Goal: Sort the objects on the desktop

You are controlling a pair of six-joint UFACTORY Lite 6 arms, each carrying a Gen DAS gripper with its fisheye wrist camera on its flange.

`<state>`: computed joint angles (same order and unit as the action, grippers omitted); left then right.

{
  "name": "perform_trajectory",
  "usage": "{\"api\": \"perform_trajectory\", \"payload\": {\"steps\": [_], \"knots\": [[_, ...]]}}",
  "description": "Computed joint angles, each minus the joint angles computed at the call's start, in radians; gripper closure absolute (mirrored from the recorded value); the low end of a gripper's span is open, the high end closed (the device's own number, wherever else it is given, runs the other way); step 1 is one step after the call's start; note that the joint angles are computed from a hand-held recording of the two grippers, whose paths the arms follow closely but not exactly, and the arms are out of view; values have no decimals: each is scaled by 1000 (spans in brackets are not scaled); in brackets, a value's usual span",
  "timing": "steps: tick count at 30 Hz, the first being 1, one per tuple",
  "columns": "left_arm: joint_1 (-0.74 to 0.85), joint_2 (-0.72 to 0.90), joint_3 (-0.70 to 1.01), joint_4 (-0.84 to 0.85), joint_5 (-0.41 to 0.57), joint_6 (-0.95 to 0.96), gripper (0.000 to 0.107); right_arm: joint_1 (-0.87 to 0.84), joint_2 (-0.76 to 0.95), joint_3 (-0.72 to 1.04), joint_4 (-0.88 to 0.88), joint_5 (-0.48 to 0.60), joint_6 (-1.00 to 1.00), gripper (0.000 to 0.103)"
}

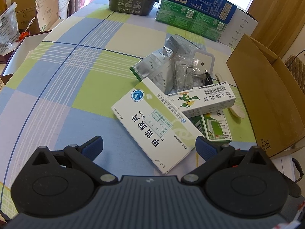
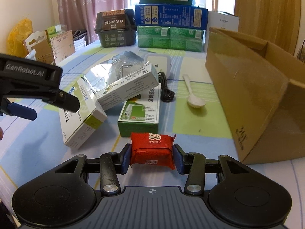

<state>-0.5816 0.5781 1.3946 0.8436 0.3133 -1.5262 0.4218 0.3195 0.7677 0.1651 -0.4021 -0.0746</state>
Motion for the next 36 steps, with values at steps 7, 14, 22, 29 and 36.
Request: {"api": "perform_trajectory", "payload": {"steps": [7, 14, 22, 29, 36], "knots": [[6, 128, 167, -155, -8, 145, 6, -30, 4, -4, -1, -3, -12, 60], [10, 213, 259, -331, 107, 370, 6, -42, -5, -9, -45, -5, 38, 60], [83, 78, 59, -270, 84, 297, 7, -40, -9, -12, -59, -9, 70, 60], [65, 200, 218, -321, 98, 458, 29, -57, -2, -11, -72, -10, 75, 60], [80, 187, 210, -334, 105, 615, 39, -68, -13, -19, -120, -14, 114, 60]]}}
